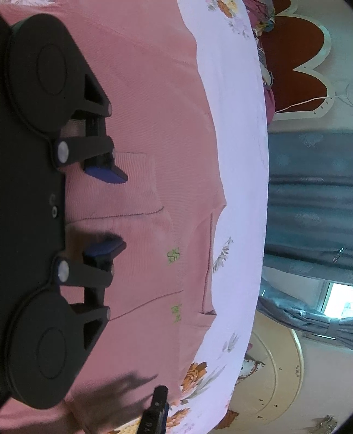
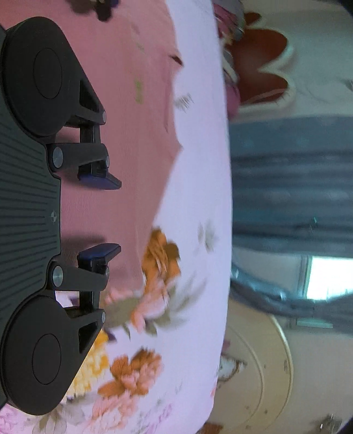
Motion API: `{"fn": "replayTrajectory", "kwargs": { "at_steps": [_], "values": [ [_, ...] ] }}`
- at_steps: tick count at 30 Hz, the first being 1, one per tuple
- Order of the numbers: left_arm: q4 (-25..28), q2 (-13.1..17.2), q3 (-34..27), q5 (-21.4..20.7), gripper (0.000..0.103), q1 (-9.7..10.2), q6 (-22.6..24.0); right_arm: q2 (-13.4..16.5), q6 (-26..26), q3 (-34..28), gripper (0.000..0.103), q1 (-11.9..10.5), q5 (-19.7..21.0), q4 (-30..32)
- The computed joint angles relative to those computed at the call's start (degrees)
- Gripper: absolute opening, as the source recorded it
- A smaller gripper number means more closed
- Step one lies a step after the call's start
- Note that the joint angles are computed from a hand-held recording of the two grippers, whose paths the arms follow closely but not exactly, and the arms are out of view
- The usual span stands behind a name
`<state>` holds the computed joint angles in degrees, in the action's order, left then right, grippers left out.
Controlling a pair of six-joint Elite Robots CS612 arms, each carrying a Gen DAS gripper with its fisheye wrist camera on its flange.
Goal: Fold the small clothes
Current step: 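Move the left tool to the cuff of the other sleeve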
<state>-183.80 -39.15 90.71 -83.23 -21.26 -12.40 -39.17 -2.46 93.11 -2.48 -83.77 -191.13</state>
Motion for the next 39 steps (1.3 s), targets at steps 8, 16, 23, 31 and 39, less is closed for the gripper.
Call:
{"fn": "replayTrajectory", "kwargs": {
  "at_steps": [8, 16, 23, 31, 39],
  "values": [
    [0.4, 0.1, 0.0, 1.1, 0.049, -0.42, 1.8, -0.3, -4.2, 1.3, 0.044, 1.3, 0.6, 2.6],
    [1.9, -0.4, 0.0, 3.0, 0.051, -1.1, 1.9, -0.3, -6.9, 3.3, 0.044, 2.2, 1.6, -0.2],
    [1.7, -3.8, 4.1, 5.2, 0.062, -1.16, -1.5, 0.1, -6.0, 3.5, 0.044, 2.1, 2.0, -1.4],
    [-0.9, -8.3, 11.4, 8.2, 0.067, 1.72, -7.5, -1.4, -3.6, 4.2, 0.044, 3.0, 0.0, -0.8],
    [-3.2, -9.5, 15.1, 7.7, 0.067, 6.86, -11.8, -2.5, 0.1, 3.4, 0.044, 6.9, 2.6, 0.7]
  ]
}}
